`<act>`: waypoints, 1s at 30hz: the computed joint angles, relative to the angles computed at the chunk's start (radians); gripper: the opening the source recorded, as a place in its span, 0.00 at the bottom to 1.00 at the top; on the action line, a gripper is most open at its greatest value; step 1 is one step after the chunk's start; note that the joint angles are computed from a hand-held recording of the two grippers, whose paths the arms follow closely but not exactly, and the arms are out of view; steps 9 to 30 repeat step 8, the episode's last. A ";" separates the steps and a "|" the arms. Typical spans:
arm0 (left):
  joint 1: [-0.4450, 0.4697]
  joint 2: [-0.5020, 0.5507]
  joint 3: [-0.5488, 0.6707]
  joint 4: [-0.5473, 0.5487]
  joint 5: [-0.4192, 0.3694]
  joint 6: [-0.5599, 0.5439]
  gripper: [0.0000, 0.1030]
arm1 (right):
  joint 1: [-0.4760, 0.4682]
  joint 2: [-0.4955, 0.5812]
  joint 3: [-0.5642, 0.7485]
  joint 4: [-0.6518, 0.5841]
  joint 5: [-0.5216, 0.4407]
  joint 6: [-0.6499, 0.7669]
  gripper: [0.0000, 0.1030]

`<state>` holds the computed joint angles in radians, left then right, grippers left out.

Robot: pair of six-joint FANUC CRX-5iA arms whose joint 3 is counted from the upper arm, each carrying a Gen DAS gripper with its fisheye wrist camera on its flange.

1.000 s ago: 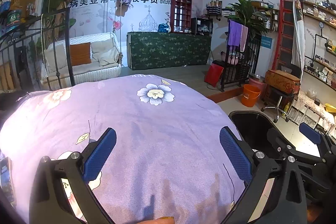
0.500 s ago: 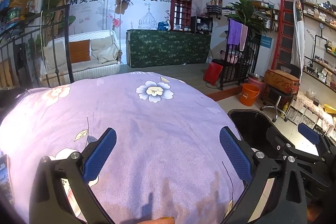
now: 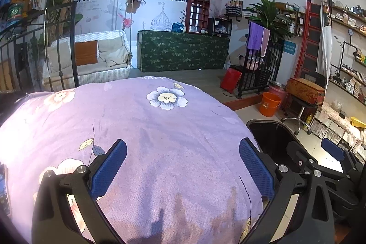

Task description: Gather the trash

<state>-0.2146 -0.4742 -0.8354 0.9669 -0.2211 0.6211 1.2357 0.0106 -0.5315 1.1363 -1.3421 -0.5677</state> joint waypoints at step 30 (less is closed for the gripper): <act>0.012 0.003 0.007 -0.013 -0.023 0.005 0.94 | 0.001 0.002 0.002 -0.007 0.005 -0.004 0.95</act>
